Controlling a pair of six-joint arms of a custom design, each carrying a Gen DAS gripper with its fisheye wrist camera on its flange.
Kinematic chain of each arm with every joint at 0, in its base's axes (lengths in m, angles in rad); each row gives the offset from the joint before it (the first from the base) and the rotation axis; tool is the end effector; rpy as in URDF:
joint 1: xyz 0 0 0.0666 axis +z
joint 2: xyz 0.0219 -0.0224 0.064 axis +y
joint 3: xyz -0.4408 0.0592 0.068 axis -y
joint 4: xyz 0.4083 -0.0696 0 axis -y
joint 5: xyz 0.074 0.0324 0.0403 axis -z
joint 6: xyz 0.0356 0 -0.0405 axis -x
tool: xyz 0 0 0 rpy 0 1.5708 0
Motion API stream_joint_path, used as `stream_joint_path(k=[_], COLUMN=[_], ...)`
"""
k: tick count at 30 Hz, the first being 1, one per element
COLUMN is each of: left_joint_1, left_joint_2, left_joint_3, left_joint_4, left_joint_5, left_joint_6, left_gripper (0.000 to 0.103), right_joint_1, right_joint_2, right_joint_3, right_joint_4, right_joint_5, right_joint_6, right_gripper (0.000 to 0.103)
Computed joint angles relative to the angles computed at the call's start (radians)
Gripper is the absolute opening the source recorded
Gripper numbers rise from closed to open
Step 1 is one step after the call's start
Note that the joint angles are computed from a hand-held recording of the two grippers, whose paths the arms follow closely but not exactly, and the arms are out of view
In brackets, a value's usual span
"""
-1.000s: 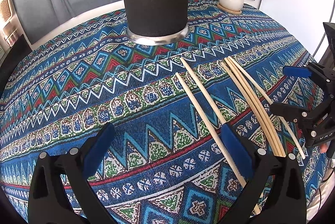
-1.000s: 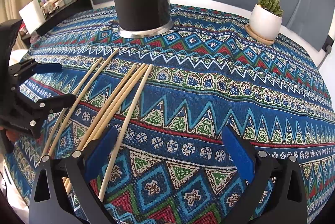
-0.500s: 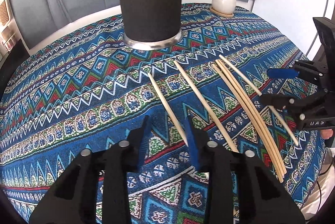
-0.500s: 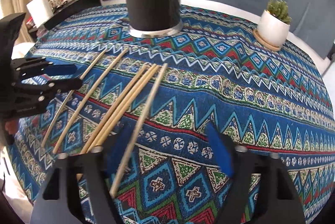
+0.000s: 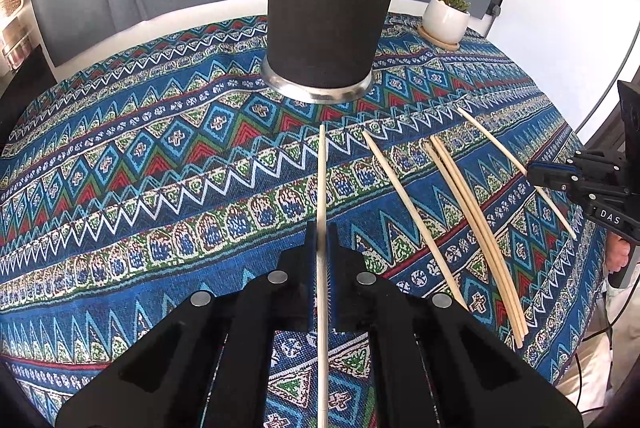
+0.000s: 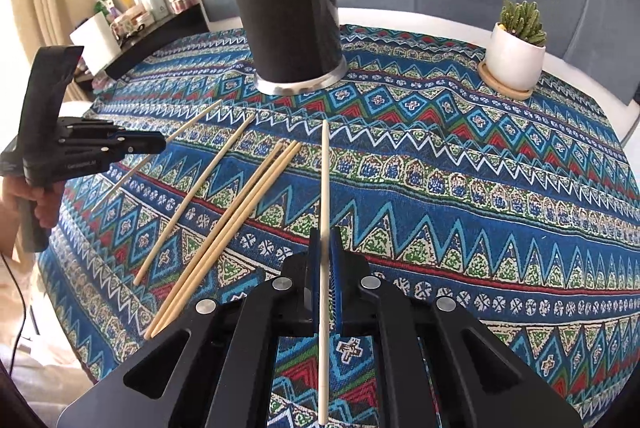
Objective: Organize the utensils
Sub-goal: 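Lift the sticks with both grippers and carry them above the black holder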
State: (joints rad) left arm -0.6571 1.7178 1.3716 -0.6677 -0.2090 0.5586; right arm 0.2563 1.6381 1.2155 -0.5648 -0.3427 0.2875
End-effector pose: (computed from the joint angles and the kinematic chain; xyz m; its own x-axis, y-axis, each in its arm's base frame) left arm 0.4755 -0.3580 0.3257 -0.8406 -0.0063 -0.5416 0.0768 0.9884 -0.1308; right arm 0.5299 0.1508 0.3085 -0.6557 -0.4479 -0.6078 -0.6296 0.7687 0.1127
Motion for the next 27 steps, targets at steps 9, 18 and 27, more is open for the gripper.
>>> stream_joint_path(k=[9,18,27], left_joint_1=[0.015,0.041,0.095], left_joint_2=[-0.052,-0.083,-0.078], left_joint_3=[0.025,0.093,0.185], left_joint_4=[-0.005,-0.043,-0.01], left_joint_5=[-0.038,-0.087,-0.099], left_joint_6=[-0.01,-0.047,-0.115], left_gripper=[0.005,0.005,0.005], right_joint_1=[-0.034,-0.035,0.004], right_joint_2=[-0.083,-0.102,-0.043], right_joint_3=[-0.019,0.051,0.179], right_joint_4=[0.046,0.101,0.16], right_joint_5=[-0.085,-0.146,-0.177], right_joint_6=[-0.027,-0.095,-0.153], right_gripper=[0.004,0.004,0.004])
